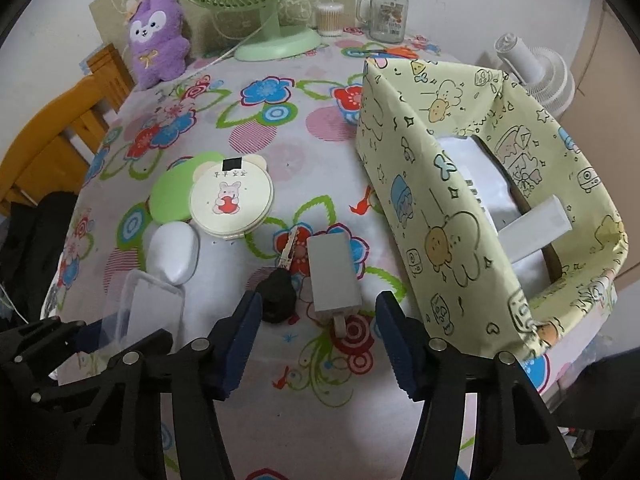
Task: Organize rigid objects
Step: 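Grasp the cotton swab bottle with the left gripper while the right grasps the small white charger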
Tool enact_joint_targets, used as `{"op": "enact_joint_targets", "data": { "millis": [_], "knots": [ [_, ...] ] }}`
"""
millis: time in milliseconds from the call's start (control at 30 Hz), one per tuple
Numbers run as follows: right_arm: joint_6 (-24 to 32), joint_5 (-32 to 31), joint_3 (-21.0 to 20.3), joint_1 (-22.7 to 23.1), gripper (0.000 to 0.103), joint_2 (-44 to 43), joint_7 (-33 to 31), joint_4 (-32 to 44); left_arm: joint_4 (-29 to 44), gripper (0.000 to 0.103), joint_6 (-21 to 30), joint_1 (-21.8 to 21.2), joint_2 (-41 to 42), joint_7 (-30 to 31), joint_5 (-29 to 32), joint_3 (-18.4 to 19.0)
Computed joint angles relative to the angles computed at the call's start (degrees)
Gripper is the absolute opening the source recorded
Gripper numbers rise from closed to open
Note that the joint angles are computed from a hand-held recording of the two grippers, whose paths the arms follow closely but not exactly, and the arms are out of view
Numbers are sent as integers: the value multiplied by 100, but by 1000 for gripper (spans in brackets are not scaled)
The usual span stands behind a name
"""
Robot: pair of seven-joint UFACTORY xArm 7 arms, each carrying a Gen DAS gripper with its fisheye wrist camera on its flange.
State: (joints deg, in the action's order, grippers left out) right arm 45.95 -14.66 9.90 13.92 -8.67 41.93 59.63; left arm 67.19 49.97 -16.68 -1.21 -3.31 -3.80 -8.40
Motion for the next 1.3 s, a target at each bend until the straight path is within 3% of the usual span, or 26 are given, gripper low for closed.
{"op": "enact_joint_targets", "data": {
  "millis": [200,433,1000,1300],
  "knots": [
    [82,-102,-28,-12,53,256,37,175,236,29,85,-14,200,-301,118,-8],
    [263,-28,-132,20,39,595,47,413,409,29,150,-7,345,-197,-81,3],
    [262,-50,-248,79,29,893,-265,584,654,29,105,-78,570,-285,-37,-20],
    [357,451,-253,45,29,695,-533,450,527,29,15,-114,455,-406,70,-30]
  ]
}}
